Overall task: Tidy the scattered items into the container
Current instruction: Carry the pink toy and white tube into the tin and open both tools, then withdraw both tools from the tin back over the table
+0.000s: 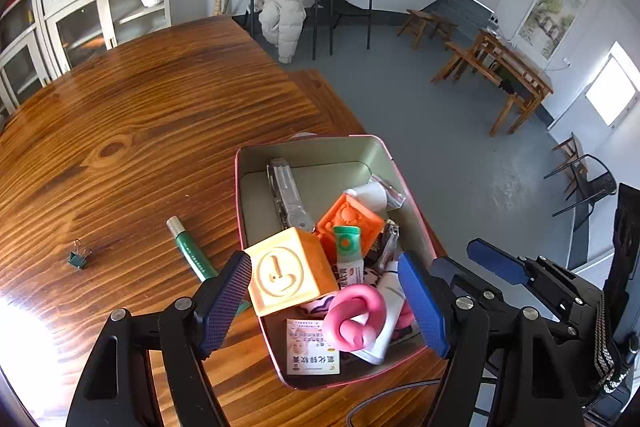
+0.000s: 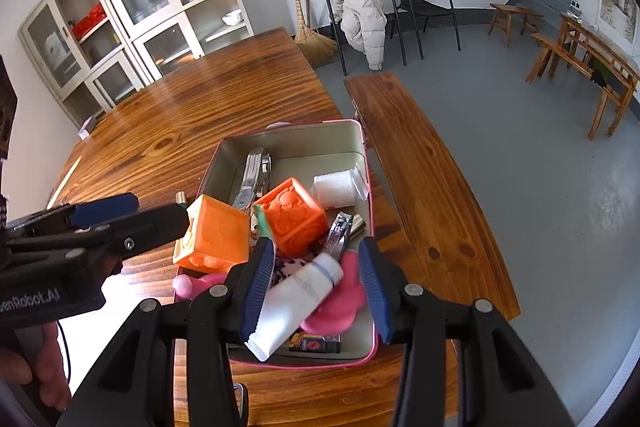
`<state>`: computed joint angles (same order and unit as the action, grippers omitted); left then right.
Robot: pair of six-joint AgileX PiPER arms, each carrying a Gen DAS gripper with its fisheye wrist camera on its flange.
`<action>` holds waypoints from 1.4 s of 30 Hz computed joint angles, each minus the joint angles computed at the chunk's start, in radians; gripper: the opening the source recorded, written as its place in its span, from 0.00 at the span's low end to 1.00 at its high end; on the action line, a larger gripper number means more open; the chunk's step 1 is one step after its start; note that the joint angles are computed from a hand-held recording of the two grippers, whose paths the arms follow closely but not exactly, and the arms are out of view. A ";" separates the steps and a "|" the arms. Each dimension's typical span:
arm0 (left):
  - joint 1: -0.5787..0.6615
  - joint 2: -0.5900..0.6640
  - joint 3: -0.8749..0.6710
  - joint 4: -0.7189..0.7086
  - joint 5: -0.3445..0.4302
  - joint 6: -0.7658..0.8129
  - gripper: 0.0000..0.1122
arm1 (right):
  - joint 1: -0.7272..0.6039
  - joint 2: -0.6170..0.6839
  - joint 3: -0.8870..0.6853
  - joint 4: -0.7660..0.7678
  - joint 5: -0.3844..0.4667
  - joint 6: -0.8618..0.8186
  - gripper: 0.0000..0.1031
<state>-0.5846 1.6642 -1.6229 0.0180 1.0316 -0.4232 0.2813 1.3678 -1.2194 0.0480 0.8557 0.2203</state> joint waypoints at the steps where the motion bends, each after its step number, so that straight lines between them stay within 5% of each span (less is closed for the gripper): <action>1: 0.001 0.000 0.002 -0.001 0.002 0.002 0.69 | 0.003 0.001 0.000 0.000 -0.001 -0.002 0.48; 10: 0.021 -0.022 0.028 0.012 0.013 -0.002 0.69 | 0.043 0.001 0.003 -0.037 0.001 0.053 0.58; 17: 0.049 -0.058 0.075 -0.001 0.016 0.011 0.69 | 0.076 0.005 -0.011 -0.075 0.012 0.119 0.77; 28: 0.151 -0.161 0.202 -0.031 0.016 0.033 0.69 | 0.154 0.027 -0.038 -0.115 0.030 0.214 0.78; 42: 0.466 -0.366 0.434 -0.118 0.043 0.148 0.69 | 0.408 0.136 -0.157 -0.223 0.041 0.323 0.78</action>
